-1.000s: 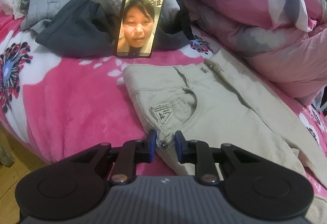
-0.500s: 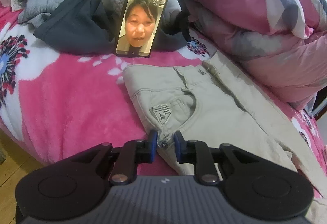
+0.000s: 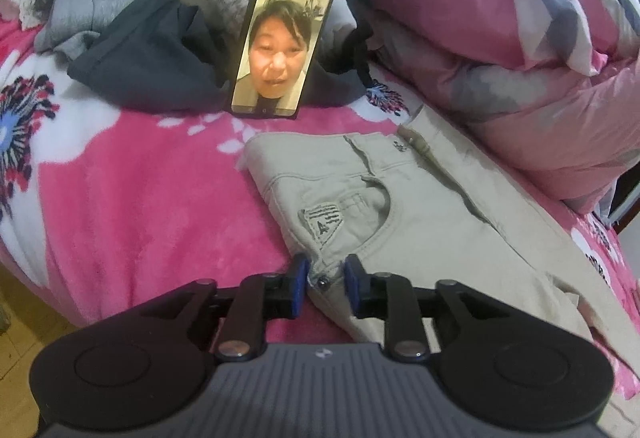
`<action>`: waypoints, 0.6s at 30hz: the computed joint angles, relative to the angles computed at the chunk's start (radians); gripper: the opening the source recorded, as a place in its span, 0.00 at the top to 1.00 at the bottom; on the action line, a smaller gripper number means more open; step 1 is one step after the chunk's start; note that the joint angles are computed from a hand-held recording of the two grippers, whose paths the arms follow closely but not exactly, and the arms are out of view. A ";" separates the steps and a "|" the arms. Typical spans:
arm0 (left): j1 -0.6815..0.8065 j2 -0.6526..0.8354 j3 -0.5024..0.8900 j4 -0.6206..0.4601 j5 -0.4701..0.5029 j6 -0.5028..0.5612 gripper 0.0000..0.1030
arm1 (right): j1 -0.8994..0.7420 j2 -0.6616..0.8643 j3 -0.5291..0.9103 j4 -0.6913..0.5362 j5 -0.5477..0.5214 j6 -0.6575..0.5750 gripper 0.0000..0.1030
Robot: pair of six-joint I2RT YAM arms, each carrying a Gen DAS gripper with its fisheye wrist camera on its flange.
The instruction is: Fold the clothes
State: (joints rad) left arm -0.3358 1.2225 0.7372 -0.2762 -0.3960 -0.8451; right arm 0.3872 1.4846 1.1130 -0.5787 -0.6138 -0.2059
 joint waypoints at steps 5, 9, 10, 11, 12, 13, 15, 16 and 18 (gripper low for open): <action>-0.097 -0.051 0.005 -0.091 -0.149 -0.025 0.64 | -0.202 -0.037 0.050 -0.027 -0.116 0.010 0.58; -0.177 -0.075 0.022 -0.152 -0.267 -0.056 0.64 | -0.344 0.133 0.258 -0.070 -0.049 0.064 0.58; -0.191 -0.077 0.029 -0.158 -0.283 -0.054 0.64 | -0.357 0.191 0.318 -0.084 -0.019 0.075 0.58; -0.197 -0.070 0.039 -0.147 -0.278 -0.031 0.64 | -0.366 0.249 0.377 -0.096 0.006 0.090 0.58; -0.198 -0.057 0.052 -0.126 -0.259 0.005 0.64 | -0.369 0.318 0.449 -0.121 0.018 0.103 0.58; -0.196 -0.034 0.074 -0.106 -0.227 0.045 0.63 | -0.367 0.386 0.520 -0.151 0.019 0.116 0.58; -0.181 0.036 0.136 -0.061 -0.123 0.121 0.63 | -0.356 0.520 0.672 -0.233 0.020 0.143 0.58; -0.177 0.075 0.170 -0.036 -0.069 0.156 0.62 | -0.345 0.581 0.745 -0.283 0.035 0.154 0.59; -0.182 0.168 0.247 0.001 0.022 0.237 0.59 | -0.318 0.672 0.853 -0.356 0.081 0.166 0.59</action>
